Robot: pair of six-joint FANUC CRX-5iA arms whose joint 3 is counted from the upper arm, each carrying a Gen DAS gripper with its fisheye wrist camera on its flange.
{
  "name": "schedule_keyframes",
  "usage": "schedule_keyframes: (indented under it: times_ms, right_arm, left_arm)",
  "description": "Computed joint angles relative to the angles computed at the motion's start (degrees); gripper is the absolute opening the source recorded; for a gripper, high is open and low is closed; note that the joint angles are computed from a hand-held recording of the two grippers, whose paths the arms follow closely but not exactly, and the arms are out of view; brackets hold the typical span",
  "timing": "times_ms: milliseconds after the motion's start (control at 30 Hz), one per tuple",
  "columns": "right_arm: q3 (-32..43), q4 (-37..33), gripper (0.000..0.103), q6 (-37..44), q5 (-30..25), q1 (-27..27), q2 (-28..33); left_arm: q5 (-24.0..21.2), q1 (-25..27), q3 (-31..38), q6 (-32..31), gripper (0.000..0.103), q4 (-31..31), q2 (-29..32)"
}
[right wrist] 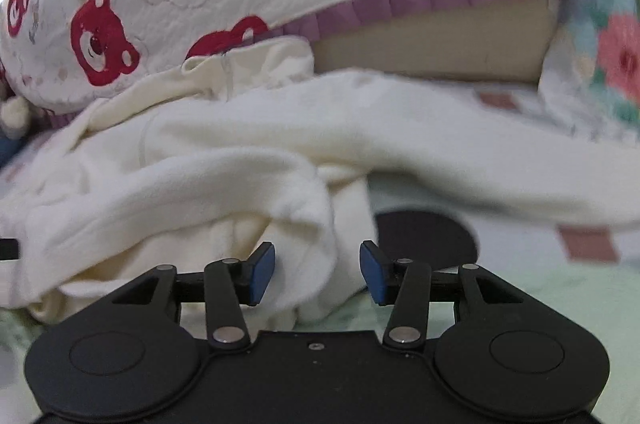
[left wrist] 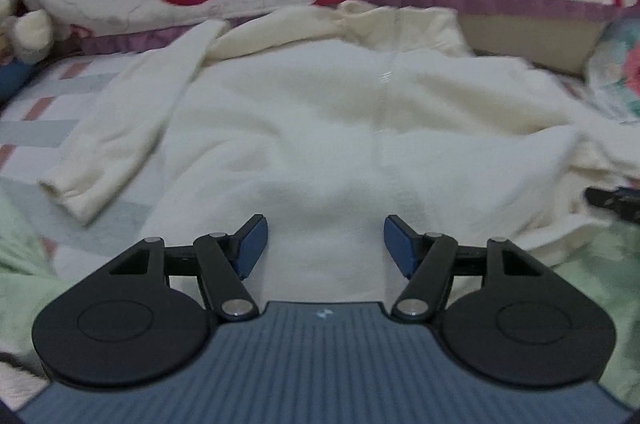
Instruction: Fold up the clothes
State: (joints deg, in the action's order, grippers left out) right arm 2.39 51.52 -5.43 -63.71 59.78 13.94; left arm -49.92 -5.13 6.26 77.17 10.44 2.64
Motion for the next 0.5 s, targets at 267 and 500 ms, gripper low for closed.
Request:
schedule_keyframes:
  times_ms: [267,500]
  right_arm:
    - [-4.4,5.2,0.006,-1.1,3.8,0.5,-3.8]
    - [-8.1,4.8,0.006,-5.2,0.2,4.6,-10.0]
  left_arm:
    - [1.5,0.6,-3.3,-7.8,0.064,9.1,-1.5]
    - [-7.5,-2.1,2.6,-25.5,0.074,20.3,2.3]
